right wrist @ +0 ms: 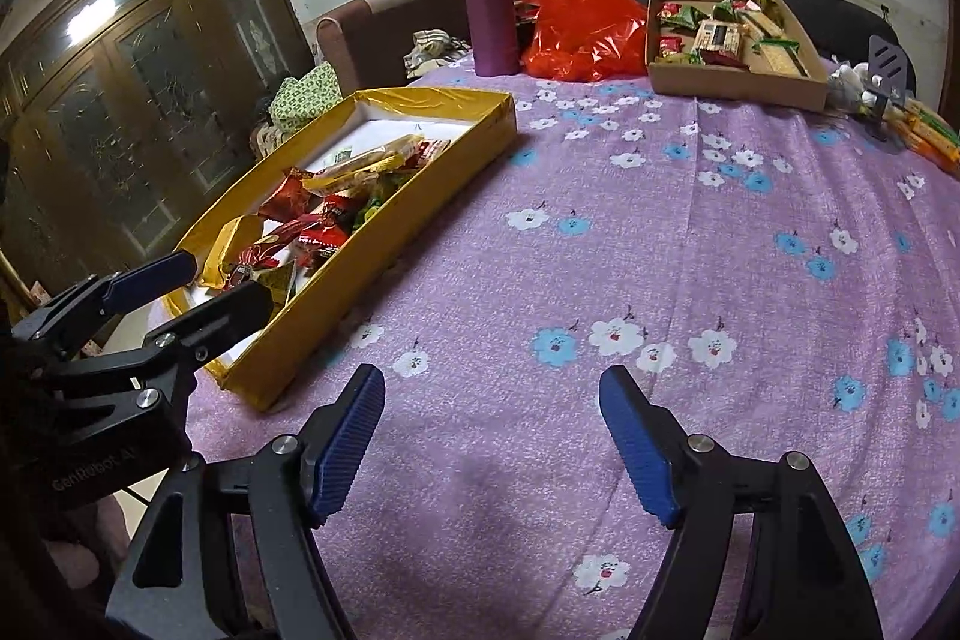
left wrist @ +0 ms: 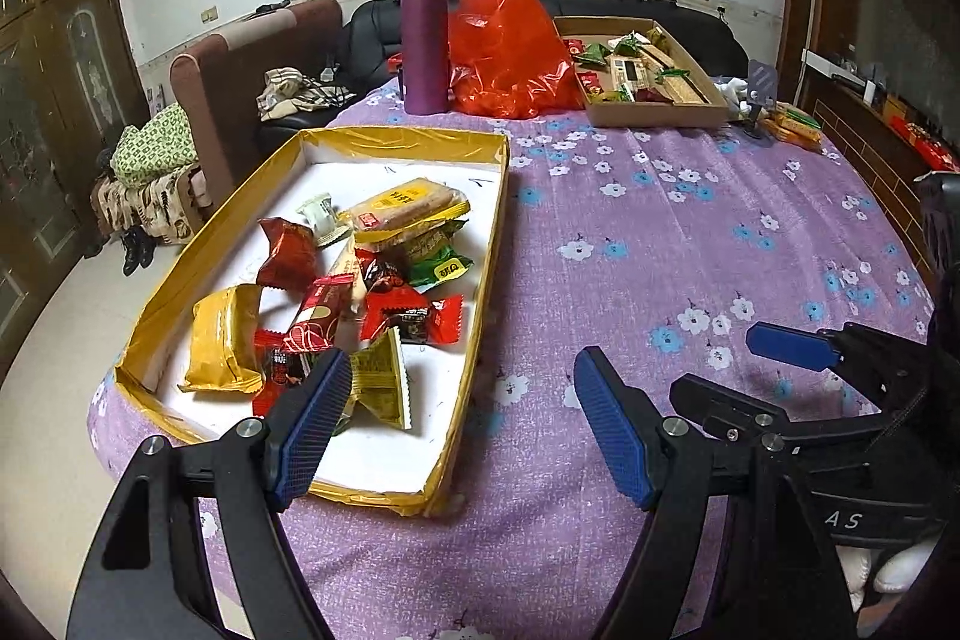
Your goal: Organize snacks
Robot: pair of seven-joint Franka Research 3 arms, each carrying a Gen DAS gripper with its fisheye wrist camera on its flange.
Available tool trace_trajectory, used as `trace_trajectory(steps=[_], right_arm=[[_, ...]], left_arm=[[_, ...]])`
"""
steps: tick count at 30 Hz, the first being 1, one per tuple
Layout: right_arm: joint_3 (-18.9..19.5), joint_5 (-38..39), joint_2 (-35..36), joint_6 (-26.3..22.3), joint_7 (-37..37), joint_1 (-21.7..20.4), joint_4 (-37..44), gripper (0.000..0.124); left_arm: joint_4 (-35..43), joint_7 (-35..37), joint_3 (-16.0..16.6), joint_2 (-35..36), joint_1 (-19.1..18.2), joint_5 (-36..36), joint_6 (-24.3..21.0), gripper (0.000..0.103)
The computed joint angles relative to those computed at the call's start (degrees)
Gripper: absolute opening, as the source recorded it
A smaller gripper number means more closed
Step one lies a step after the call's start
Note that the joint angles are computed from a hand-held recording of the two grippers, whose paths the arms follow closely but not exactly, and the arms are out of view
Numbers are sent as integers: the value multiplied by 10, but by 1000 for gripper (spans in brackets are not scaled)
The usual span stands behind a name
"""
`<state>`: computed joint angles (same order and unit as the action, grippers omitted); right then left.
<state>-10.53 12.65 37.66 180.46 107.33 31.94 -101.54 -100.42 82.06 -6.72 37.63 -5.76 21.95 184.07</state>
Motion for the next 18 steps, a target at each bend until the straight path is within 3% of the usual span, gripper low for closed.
trace_trajectory(steps=[12,18], right_arm=[[13,1,10,-13,0,-13,13,76],[-6,-6,14,-18,17,2,13,77]], left_arm=[[11,15,-27,10,24,-6,-18,77],[19,34,-53,19,43,-14,-36,77]])
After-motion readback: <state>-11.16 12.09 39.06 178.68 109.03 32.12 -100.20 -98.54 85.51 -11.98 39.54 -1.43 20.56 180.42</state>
